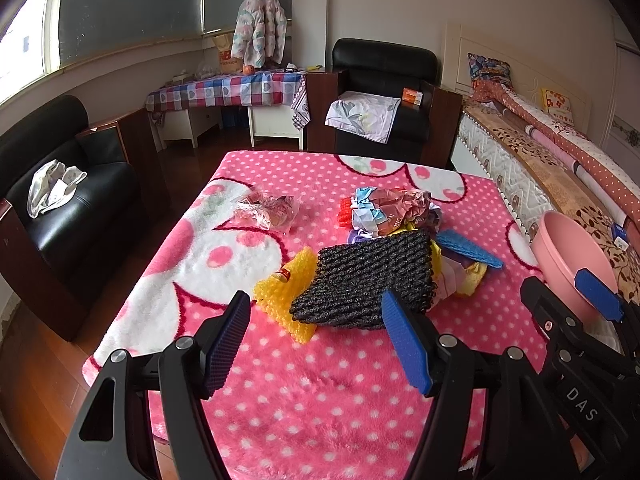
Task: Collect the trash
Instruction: 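Grasp the black mesh pad with the left gripper while the right grasps white crumpled paper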
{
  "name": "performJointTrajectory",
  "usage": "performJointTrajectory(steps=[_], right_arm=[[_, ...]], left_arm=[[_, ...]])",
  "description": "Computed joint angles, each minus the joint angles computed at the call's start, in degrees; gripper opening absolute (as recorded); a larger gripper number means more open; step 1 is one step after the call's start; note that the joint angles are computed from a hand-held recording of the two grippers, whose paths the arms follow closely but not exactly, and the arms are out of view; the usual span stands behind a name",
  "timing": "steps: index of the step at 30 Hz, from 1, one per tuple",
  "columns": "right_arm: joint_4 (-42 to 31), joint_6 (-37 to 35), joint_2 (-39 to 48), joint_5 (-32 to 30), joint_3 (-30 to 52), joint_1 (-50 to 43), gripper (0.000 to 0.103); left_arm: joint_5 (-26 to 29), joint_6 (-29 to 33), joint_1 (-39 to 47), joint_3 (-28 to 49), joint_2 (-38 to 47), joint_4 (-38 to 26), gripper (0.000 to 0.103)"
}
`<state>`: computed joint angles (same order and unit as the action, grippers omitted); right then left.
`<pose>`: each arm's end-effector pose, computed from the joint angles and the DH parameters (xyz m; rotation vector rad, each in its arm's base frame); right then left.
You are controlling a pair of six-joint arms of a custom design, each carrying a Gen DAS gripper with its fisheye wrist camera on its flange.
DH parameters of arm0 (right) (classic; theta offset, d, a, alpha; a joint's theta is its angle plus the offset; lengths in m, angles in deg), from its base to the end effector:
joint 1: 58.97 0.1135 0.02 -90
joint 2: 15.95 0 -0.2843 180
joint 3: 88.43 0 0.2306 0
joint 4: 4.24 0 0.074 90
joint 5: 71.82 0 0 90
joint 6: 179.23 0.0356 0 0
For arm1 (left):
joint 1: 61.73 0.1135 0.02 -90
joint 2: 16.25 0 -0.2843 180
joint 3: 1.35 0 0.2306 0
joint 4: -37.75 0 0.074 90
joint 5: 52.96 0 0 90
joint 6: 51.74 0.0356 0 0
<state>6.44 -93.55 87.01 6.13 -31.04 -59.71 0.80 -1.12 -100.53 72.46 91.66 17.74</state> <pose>0.3345 0.0031 0.1636 -0.1869 2.1618 0.1786 0.2927 -0.2083 0.1715 -0.2524 2.2715 0.1131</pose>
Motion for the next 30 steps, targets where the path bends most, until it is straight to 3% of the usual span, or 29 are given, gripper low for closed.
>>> performJointTrajectory(steps=[2,8,16,19,25,30], right_arm=[[-0.04,0.11,0.04,0.02,0.04,0.01,0.079],[-4.99,-0.88,1.83,-5.04,3.91,-1.91,0.079],[-10.16,-2.13,4.43,-9.19,8.0,-2.41,0.079],[-10.58,-3.12,5.31,-8.61,8.78,-2.49,0.079],[-16.28,-5.83,8.1,-10.36,13.69,-3.65,0.079],[-19.68,-9.78,9.92,-11.72,16.75,-3.89,0.079]], left_arm=[[0.65,-0.06,-0.25,-1.64,-0.9,1.64,0.067],[7.07,6.41,3.39,-13.75,-7.81,17.01,0.067],[18.1,10.37,3.1,-23.03,-12.19,25.39,0.067],[15.56,13.26,-1.5,-21.91,-9.52,24.77,0.067],[12.66,18.12,-2.55,-13.12,-2.69,19.59,0.066],[13.38,23.45,0.51,-6.07,2.63,15.78,0.043]])
